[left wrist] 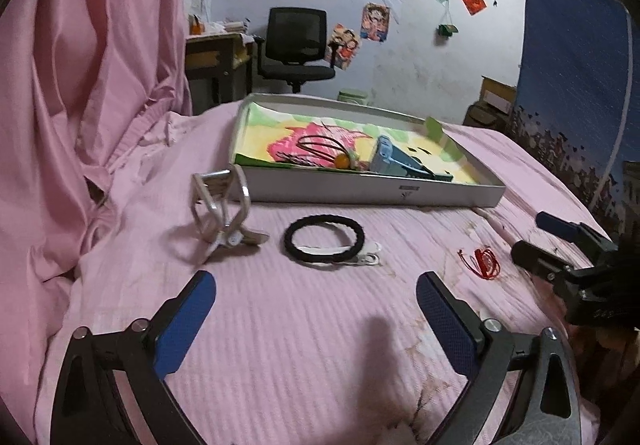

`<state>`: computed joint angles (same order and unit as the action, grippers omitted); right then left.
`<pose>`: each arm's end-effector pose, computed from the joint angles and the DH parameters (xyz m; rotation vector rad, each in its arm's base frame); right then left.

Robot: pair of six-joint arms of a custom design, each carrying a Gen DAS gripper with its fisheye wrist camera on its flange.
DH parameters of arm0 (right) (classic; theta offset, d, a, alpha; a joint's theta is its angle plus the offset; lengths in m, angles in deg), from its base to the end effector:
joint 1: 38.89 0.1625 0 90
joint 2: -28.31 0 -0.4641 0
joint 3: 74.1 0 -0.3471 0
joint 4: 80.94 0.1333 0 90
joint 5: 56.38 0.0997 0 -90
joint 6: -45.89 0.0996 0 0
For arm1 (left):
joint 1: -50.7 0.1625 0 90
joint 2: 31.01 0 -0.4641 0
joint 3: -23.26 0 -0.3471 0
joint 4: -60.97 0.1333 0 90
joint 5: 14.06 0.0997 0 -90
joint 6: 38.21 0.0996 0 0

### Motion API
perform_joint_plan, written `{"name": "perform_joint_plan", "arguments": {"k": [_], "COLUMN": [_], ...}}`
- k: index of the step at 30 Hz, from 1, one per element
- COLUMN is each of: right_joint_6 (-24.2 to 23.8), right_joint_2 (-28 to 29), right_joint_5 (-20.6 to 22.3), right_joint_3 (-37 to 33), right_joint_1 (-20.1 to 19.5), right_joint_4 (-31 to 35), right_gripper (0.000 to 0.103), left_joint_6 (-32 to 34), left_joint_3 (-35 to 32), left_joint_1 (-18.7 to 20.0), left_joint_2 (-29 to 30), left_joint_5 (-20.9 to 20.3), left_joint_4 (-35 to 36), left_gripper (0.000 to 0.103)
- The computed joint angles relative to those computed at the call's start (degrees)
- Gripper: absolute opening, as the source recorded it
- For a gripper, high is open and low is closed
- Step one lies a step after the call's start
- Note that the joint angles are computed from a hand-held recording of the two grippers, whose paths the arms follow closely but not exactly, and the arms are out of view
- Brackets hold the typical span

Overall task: Organize jewelry
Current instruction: 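Grasp the white hair clip with the left gripper while the right gripper grasps the red bead string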

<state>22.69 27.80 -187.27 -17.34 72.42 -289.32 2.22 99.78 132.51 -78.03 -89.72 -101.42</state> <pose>0.3433 -0.6927 -0.0690 0.3628 -2.1454 1.2657 0.0485 -0.7720 0.3283 0.9403 2.3893 -0.8782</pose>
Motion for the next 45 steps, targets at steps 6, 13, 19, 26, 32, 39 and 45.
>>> {"name": "perform_joint_plan", "arguments": {"k": [6, 13, 19, 26, 32, 39, 45], "right_joint_6": [4.38, 7.72, 10.15, 12.12, 12.69, 12.96, 13.29], "right_joint_2": [-1.21, -1.46, -1.03, -1.01, -1.62, -1.86, -1.9], "right_joint_5": [1.68, 2.53, 2.14, 3.19, 4.3, 5.0, 5.49], "right_joint_3": [1.44, 1.15, -0.99, -1.67, -0.23, 0.22, 0.37], "right_joint_1": [-0.95, -1.73, -2.02, -2.37, -2.68, -2.91, -3.03], "right_joint_4": [5.84, 11.24, 17.05, 21.24, 20.33, 20.02, 19.93], "right_gripper": [0.1, 0.086, 0.07, 0.062, 0.061, 0.061, 0.061], "left_joint_6": [-2.19, -6.26, -8.34, -8.31, -8.3, -7.94, -6.09], "left_joint_3": [-3.72, -8.88, -11.73, -14.6, -15.48, -15.8, -15.0], "left_joint_1": [-0.32, -0.21, -0.15, -0.34, -0.61, -0.59, -0.7], "left_joint_2": [1.62, 3.77, 5.3, 6.85, 7.49, 7.61, 7.22], "left_joint_5": [0.95, 0.46, 0.53, 1.32, 2.27, 2.03, 1.72], "left_joint_4": [6.48, 11.92, 14.68, 17.73, 17.86, 18.35, 18.6], "left_gripper": [0.081, 0.068, 0.061, 0.059, 0.055, 0.055, 0.031]}}
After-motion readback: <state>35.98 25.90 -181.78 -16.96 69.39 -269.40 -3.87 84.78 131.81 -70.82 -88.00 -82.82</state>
